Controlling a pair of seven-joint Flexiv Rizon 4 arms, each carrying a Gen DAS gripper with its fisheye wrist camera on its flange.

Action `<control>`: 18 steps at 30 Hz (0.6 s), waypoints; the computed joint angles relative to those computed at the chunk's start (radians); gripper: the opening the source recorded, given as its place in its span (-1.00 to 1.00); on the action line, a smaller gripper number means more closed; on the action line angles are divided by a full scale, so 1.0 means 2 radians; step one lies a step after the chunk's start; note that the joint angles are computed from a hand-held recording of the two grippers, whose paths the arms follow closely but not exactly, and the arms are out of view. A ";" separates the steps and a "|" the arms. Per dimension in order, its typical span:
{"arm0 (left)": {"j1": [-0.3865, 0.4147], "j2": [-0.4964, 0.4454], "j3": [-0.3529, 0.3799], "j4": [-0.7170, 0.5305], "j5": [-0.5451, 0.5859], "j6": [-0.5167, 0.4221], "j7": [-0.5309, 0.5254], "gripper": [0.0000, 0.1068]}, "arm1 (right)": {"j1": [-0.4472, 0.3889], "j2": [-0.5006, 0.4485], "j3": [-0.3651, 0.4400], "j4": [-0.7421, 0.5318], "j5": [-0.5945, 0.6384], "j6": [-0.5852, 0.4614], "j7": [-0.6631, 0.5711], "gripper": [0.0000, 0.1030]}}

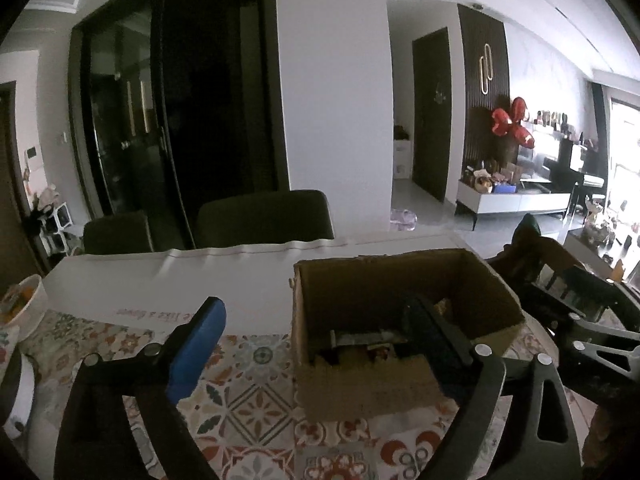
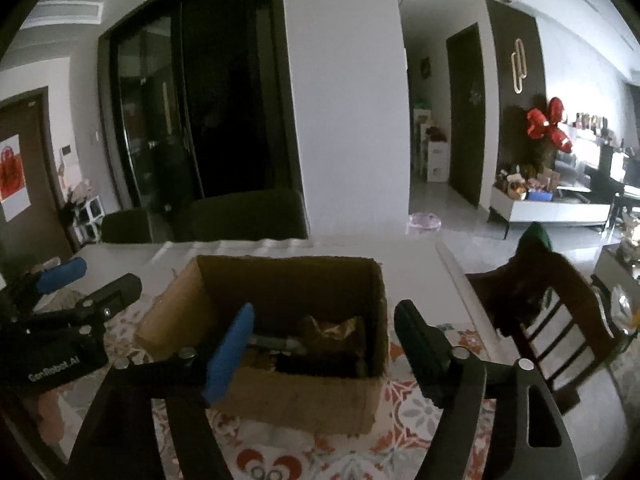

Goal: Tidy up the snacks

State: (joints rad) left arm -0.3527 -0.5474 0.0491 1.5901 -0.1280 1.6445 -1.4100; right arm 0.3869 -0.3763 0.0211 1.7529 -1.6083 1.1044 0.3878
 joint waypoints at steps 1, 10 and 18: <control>-0.001 0.008 0.001 0.012 0.003 0.009 -0.001 0.79 | 0.005 0.010 0.003 0.010 0.000 -0.012 0.003 0.56; 0.045 0.083 -0.051 0.134 0.016 0.083 0.030 0.93 | 0.026 0.067 0.039 0.068 0.001 -0.092 0.014 0.71; 0.081 0.148 -0.085 0.237 0.026 0.130 0.019 0.93 | 0.046 0.107 0.075 0.124 0.006 -0.154 0.063 0.85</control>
